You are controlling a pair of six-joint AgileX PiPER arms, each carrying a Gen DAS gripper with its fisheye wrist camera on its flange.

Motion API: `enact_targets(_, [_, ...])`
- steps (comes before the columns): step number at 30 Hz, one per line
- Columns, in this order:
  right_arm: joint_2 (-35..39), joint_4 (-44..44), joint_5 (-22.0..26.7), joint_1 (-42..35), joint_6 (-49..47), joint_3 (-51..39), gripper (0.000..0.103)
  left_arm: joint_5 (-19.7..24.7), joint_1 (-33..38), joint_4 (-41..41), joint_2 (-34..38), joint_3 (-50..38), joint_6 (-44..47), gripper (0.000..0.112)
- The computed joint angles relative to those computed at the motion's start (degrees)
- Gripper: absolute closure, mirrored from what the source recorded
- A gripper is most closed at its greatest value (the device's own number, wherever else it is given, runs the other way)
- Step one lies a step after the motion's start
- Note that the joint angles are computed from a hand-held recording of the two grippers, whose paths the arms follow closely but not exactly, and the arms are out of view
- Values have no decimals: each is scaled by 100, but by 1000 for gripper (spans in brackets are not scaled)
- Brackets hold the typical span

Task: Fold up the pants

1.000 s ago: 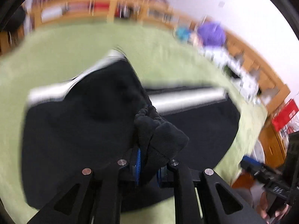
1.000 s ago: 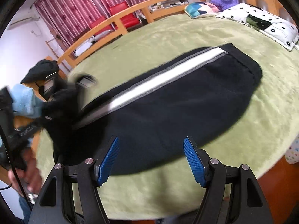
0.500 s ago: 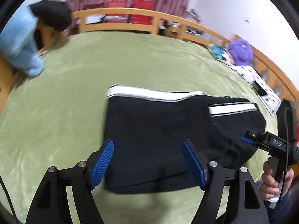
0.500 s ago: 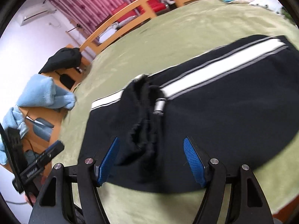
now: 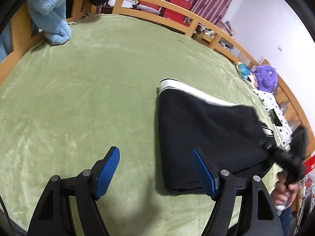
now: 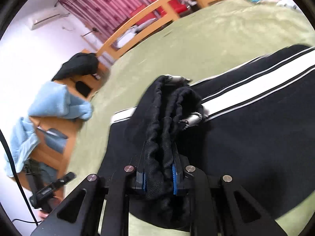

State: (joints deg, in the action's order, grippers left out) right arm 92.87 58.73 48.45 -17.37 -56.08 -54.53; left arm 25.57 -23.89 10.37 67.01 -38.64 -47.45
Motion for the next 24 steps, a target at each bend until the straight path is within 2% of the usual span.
enact_targets(3, [380,-1078,-196,382,770,-43,67,-361,46,-921,465,-65,804,38])
enact_targets(5, [251,-1134,-430,460,586,281,64,-550,-72,-1178,774,-110,1017,38])
enact_targets(7, [-8,-1205,-253,372,435,317,54,-483,-305,-794,1309,-301,595,38])
enact_targets(9, [-122,-973,-30,156,228,196,49,-398,-378,-982,1725,-435,809,38])
enact_targets(11, [-170,-801,-44,88,116,34,39,-236,-562,-1033,2207,-604,971,37])
enact_targets(12, [-96,-735,-101,112,109,-137,32,-246,-687,-715,2205,-605,768,37])
enact_targets(14, [161,-733,-153,214,305,-508,30,-92,-762,-583,2103,-649,838,37])
enact_targets(18, [1131,-864,-52,419,990,-1644,30,-209,-253,-1989,1767,-408,2160,37])
enact_targets(19, [1437,-972,46,458,1243,-1980,30,-204,-193,-1962,1697,-370,2136,37])
enact_targets(23, [2695,-1419,659,752,2417,-3367,29,-120,-248,-880,1555,-346,1129,37])
enact_targets(24, [2714,-1547,581,812,2429,-3462,36,-120,-237,-798,1555,-344,1040,37])
